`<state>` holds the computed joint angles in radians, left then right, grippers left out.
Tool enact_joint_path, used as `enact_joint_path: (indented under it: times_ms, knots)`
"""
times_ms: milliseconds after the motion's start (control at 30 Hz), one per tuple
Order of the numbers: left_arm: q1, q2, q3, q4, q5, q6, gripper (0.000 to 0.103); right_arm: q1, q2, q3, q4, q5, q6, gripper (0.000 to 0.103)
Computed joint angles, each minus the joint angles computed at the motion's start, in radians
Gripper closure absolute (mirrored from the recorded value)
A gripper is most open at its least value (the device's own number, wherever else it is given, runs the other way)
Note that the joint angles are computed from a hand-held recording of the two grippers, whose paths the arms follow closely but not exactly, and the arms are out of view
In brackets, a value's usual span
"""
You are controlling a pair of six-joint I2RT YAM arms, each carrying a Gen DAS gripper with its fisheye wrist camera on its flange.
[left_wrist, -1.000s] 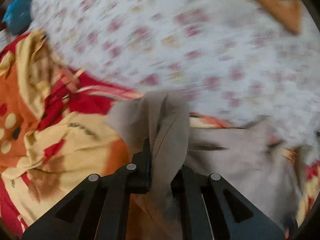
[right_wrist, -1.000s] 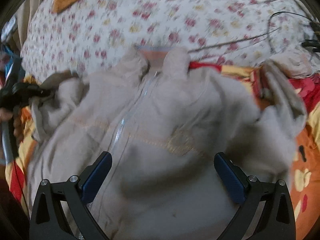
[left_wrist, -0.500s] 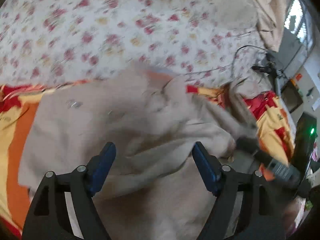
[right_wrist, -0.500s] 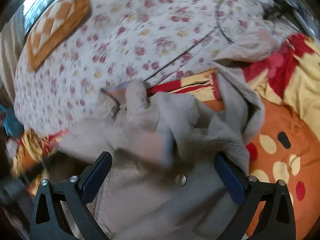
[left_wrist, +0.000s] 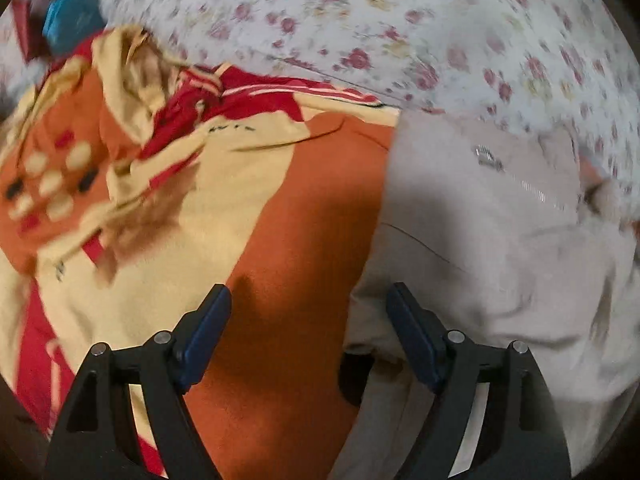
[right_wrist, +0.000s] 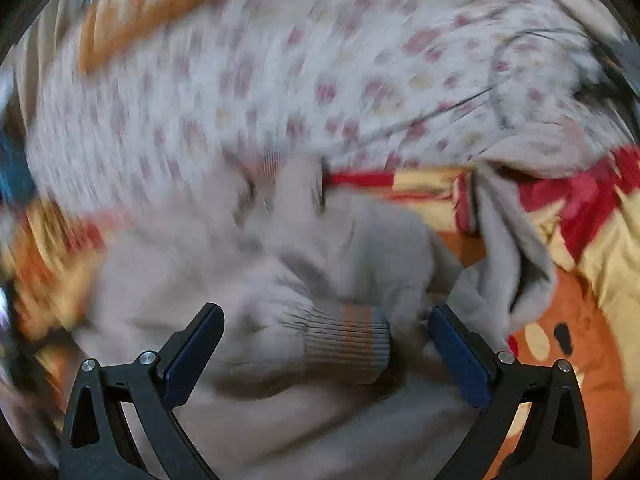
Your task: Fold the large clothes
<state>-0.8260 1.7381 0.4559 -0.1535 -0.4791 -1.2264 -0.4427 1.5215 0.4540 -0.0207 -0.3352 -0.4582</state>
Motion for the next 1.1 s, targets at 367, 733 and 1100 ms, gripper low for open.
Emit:
enact_joint_path:
  times_ms: [367,733,1100]
  knots:
    - [-0.004,0.084,0.094,-0.066,-0.043,-0.002,0.022,0.136,-0.022,0.103,-0.137,-0.017,-0.001,0.012]
    - [-0.034,0.032,0.113,-0.141,-0.148,-0.065,0.022,0.45,0.3,0.229,0.105,0.107,0.068,0.1]
    - [-0.136,0.029,0.175,-0.146,-0.201,0.003,0.022,0.305,0.123,0.203,-0.059,0.003,0.094,0.053]
